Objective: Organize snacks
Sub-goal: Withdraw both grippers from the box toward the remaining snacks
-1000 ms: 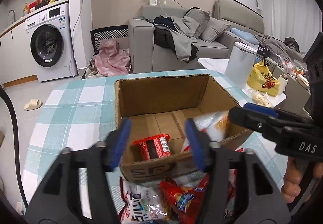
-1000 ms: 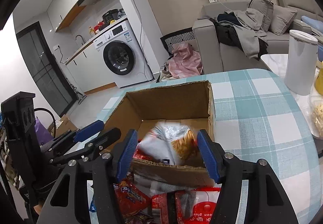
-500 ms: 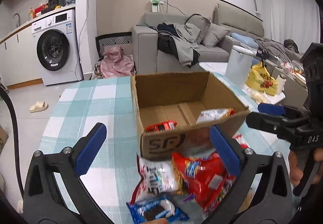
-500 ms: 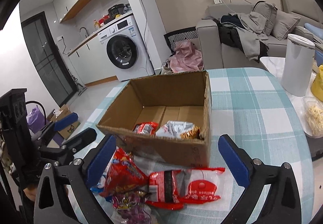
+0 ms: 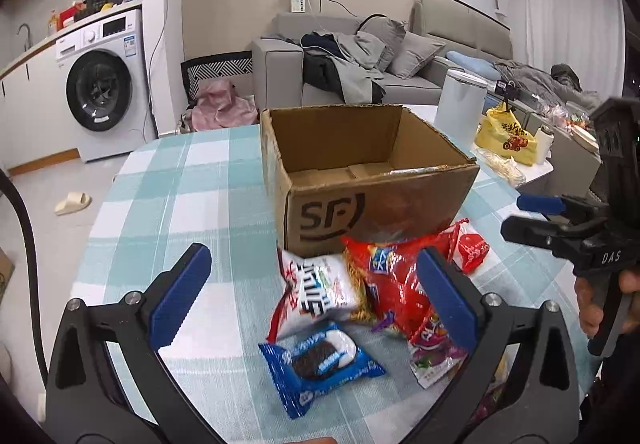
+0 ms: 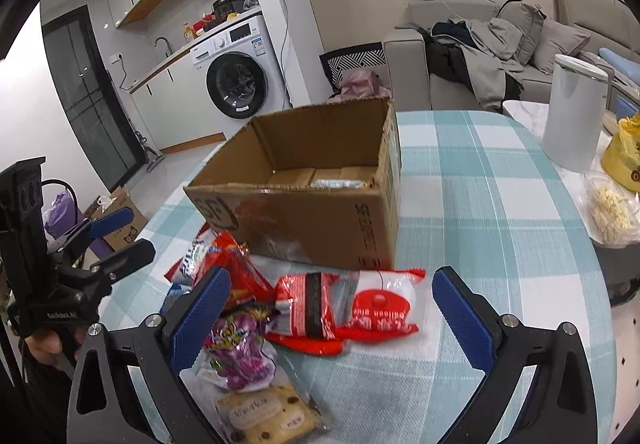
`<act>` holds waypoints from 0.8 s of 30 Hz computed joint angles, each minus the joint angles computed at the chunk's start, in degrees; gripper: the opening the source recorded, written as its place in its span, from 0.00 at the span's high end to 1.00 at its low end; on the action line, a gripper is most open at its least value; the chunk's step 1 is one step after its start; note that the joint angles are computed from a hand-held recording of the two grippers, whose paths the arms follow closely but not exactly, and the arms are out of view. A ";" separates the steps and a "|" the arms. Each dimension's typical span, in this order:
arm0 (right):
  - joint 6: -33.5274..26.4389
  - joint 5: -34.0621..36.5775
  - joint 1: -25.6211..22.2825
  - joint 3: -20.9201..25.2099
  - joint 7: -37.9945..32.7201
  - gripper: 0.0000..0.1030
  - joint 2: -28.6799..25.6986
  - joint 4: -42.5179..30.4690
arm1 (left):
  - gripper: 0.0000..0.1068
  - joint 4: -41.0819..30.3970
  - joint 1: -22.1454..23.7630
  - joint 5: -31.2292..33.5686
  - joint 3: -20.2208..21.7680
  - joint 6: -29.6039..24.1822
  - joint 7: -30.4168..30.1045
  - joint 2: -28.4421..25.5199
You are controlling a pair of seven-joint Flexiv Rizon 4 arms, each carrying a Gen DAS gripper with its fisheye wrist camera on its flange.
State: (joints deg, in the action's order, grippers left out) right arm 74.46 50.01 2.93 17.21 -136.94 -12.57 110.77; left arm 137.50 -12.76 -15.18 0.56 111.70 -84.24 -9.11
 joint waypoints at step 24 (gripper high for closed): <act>3.89 -14.00 1.63 -1.06 12.36 0.00 -3.30 6.27 | 0.05 3.58 -5.33 -7.56 2.94 -0.66 0.42 -2.17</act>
State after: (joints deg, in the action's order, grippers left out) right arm 78.36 36.01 4.56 16.16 -124.58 -15.87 117.04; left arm 141.08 -18.08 -22.74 3.49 111.05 -83.82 -11.28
